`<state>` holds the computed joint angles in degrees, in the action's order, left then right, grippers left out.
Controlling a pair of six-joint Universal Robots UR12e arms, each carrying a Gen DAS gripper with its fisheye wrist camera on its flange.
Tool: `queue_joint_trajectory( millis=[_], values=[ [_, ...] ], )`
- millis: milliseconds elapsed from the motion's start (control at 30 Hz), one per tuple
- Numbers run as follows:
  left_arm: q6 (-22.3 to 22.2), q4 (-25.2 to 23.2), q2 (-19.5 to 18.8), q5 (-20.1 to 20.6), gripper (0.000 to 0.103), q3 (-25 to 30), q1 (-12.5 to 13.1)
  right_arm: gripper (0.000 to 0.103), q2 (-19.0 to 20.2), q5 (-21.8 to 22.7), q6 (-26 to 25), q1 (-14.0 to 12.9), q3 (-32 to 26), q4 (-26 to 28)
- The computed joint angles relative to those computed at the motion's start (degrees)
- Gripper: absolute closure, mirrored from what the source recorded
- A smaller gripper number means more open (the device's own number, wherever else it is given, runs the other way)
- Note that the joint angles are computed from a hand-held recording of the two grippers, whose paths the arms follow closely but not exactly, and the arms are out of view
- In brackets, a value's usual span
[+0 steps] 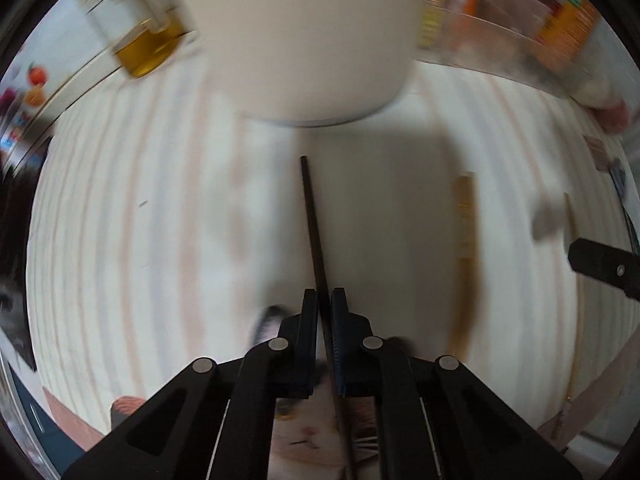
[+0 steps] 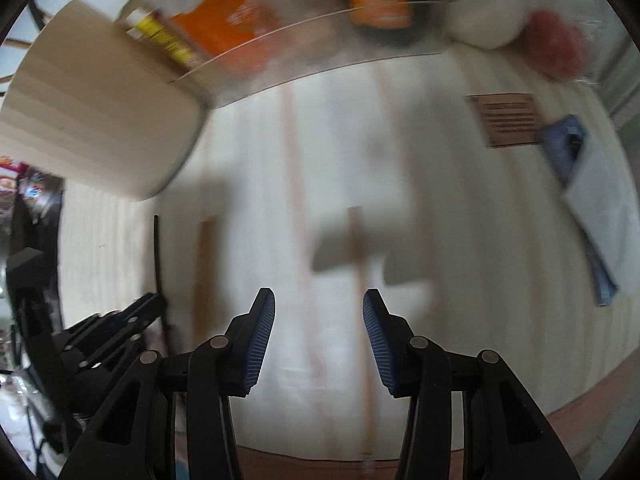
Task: Organize utensils
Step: 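Grasp a fourth dark chopstick with the left tool while the right tool grasps a light one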
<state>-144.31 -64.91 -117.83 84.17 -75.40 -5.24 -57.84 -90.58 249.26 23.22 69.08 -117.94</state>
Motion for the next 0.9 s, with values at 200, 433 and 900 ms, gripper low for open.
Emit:
queue_joint_trajectory(
  millis=[200, 433, 900],
  values=[
    [-2.5, -0.4, -0.3, 0.8, 0.098, 0.6, 1.4, 0.073, 5.5, 4.3, -2.2, 0.0, -6.4, -1.1],
    [-2.6, -0.6, 0.0, -0.5, 0.098, 0.5, 2.6, 0.103, 9.2, 3.7, -6.6, 0.7, -12.9, 8.2],
    [-1.6, -1.7, -1.1, -1.5, 0.098, 1.7, 3.4, 0.103, 11.6, 5.5, -7.3, 0.5, -17.0, 9.5]
  ],
)
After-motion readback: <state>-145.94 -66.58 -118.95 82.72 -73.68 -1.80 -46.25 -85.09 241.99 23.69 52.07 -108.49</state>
